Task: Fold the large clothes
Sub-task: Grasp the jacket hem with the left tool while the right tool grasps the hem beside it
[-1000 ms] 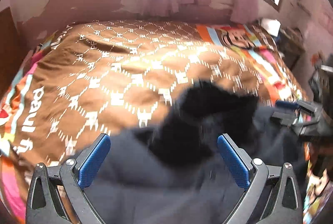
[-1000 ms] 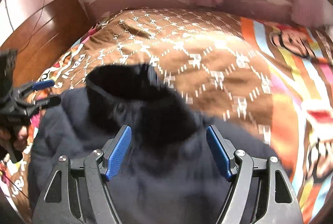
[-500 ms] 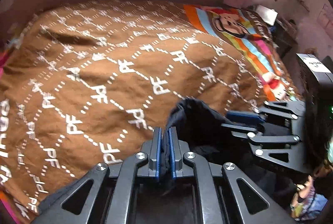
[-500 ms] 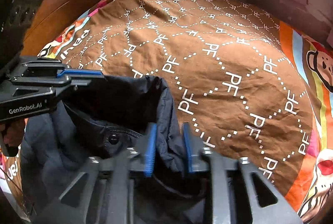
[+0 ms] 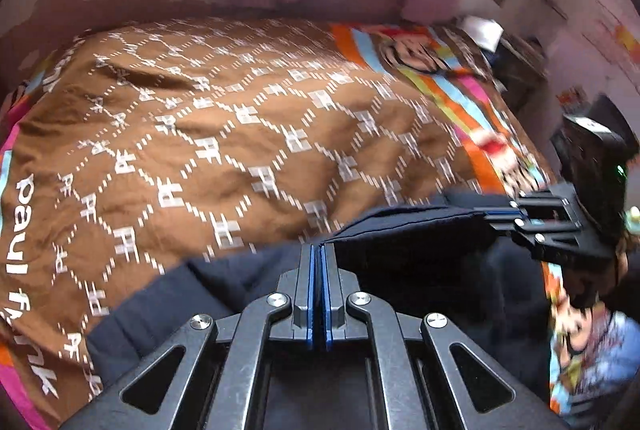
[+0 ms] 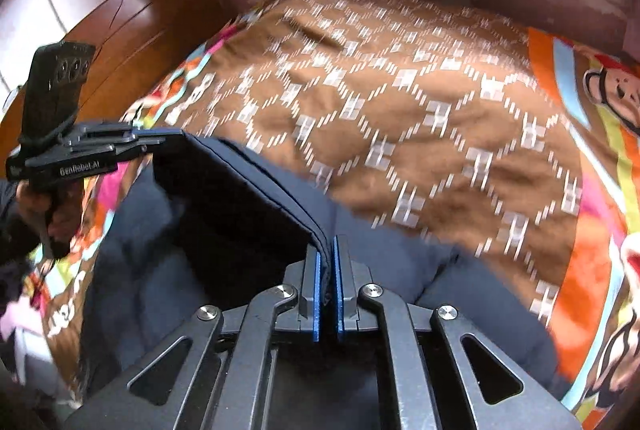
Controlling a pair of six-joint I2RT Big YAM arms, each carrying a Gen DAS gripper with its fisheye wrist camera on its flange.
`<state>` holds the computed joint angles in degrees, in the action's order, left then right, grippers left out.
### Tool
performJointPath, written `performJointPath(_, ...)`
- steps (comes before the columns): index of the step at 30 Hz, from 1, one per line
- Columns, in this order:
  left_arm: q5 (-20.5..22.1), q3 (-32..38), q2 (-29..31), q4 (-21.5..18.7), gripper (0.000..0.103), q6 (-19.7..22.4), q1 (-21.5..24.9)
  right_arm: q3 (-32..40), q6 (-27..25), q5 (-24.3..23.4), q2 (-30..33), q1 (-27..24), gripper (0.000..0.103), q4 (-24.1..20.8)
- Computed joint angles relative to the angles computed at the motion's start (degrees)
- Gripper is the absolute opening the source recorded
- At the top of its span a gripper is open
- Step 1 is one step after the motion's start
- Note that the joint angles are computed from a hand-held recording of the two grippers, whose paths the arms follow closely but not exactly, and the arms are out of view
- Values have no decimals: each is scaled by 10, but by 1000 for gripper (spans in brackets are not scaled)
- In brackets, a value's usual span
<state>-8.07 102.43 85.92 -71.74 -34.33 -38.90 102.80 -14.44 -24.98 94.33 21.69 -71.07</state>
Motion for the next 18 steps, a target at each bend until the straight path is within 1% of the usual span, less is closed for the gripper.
performJointPath(2, 17, 1, 5, -29, 3, 8, -12, -29, -25, 11, -16, 4, 5, -14)
performJointPath(4, 36, 8, 21, -64, 3, 7, -20, -46, -35, 16, -21, 5, 5, -21)
performJointPath(5, 47, 11, 29, -77, 3, 6, -22, -48, -35, 16, -19, 4, 5, -26)
performJointPath(7, 54, 28, 54, -108, 3, 19, -28, -52, -24, 19, -12, 3, 5, -30)
performJointPath(8, 51, 32, 62, -117, 3, 20, -30, -54, -18, 19, -7, 3, 5, -33)
performJointPath(10, 64, 46, 84, -139, 3, 15, -26, -63, -10, 21, -2, 4, 5, -29)
performJointPath(13, 66, 58, 105, -156, 3, 15, -19, -70, 2, 28, 6, 8, 5, -22)
performJointPath(15, 75, 62, 118, -162, 3, 9, -13, -72, 15, 29, 11, 12, 5, -23)
performJointPath(17, 79, 58, 126, -159, 3, 8, -9, -78, 23, 27, 15, 14, 5, -20)
performJointPath(18, 83, 49, 125, -150, 3, 7, -7, -80, 29, 21, 18, 14, 5, -19)
